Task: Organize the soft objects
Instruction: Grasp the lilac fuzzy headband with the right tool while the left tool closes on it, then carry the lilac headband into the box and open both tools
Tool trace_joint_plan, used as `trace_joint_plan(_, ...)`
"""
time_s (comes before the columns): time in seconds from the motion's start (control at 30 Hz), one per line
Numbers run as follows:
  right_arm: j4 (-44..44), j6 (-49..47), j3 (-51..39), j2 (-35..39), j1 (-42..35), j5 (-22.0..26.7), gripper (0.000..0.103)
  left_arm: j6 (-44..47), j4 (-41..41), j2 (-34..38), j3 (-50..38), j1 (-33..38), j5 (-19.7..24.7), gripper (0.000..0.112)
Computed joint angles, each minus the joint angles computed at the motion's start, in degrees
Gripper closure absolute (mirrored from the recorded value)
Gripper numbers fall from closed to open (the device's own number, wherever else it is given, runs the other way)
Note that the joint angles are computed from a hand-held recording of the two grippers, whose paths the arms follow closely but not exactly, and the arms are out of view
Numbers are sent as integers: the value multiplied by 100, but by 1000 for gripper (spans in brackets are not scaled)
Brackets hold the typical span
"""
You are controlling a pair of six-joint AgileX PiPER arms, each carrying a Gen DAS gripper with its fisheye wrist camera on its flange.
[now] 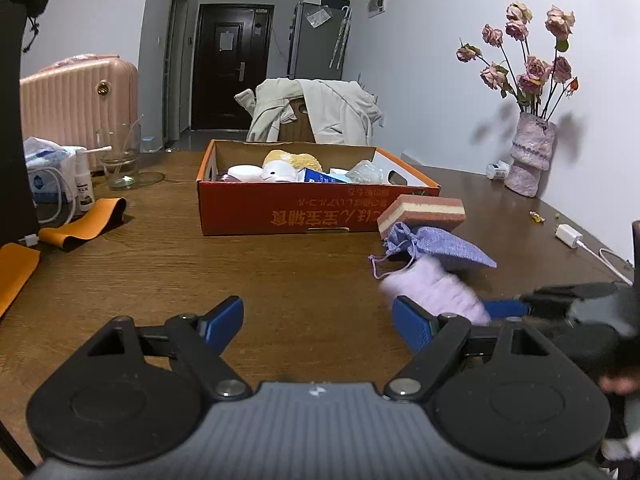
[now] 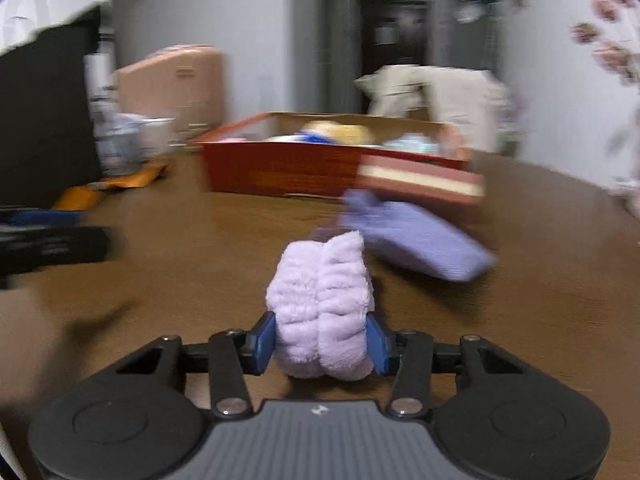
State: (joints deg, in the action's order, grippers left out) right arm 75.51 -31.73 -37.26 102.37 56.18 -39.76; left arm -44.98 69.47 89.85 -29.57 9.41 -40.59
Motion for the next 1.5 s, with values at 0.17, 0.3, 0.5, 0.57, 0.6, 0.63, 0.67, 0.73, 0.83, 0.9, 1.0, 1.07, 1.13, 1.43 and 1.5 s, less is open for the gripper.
trace_joint_plan(0.17,-1023,441,282,-298,114,363,49,-409,396,387,-444,-259,90,29)
trace_joint_plan(0.3,-215,601,552,-461,227,-171,47,-657,567,750,-777,-657,151,29)
trace_joint_plan(0.5,-36,2124,1001,-555,319,-564,48,-1977,1512,1343,-1361,-948,84,41)
trace_joint_plan(0.57,-535,2892,1182,-520,342,-769,48,-2212,1687,1448,-1452,-913,11,41)
trace_joint_plan(0.6,-585,3048,1162,-447,360,-828,48,-2287,1733,1480,-1478,-899,-28,41)
trace_joint_plan(0.63,-670,3163,1168,-432,300,-826,48,-2274,1718,1505,-1483,-873,-88,42)
trace_joint_plan(0.67,-766,3253,1145,-410,215,-792,48,-2250,1696,1536,-1489,-836,-164,43)
trace_joint_plan(0.73,-1152,3572,1159,-445,-57,-636,49,-2326,1711,1574,-1513,-775,-278,45)
trace_joint_plan(0.83,-1638,3916,1071,-333,-403,-479,50,-2742,1963,1573,-1612,-834,-217,47)
trace_joint_plan(0.9,-1535,3778,984,-278,-412,-513,50,-2878,2053,1484,-1563,-849,-155,47)
trace_joint_plan(1.0,-1374,3420,1005,-547,-438,-428,50,-2601,1861,1434,-1357,-615,-503,46)
trace_joint_plan(1.07,-1564,3329,1042,-740,-623,-356,50,-2631,1898,1431,-1295,-602,-583,45)
trace_joint_plan(1.13,-2294,3366,996,-783,-951,-114,50,-2271,1683,1330,-1129,-792,-334,45)
trace_joint_plan(1.43,-3821,3830,521,-280,-1563,843,67,-1552,664,1132,-851,-790,553,73)
trace_joint_plan(1.5,-3789,4162,674,-202,-1383,567,67,-2156,1254,1246,-988,-474,36,72)
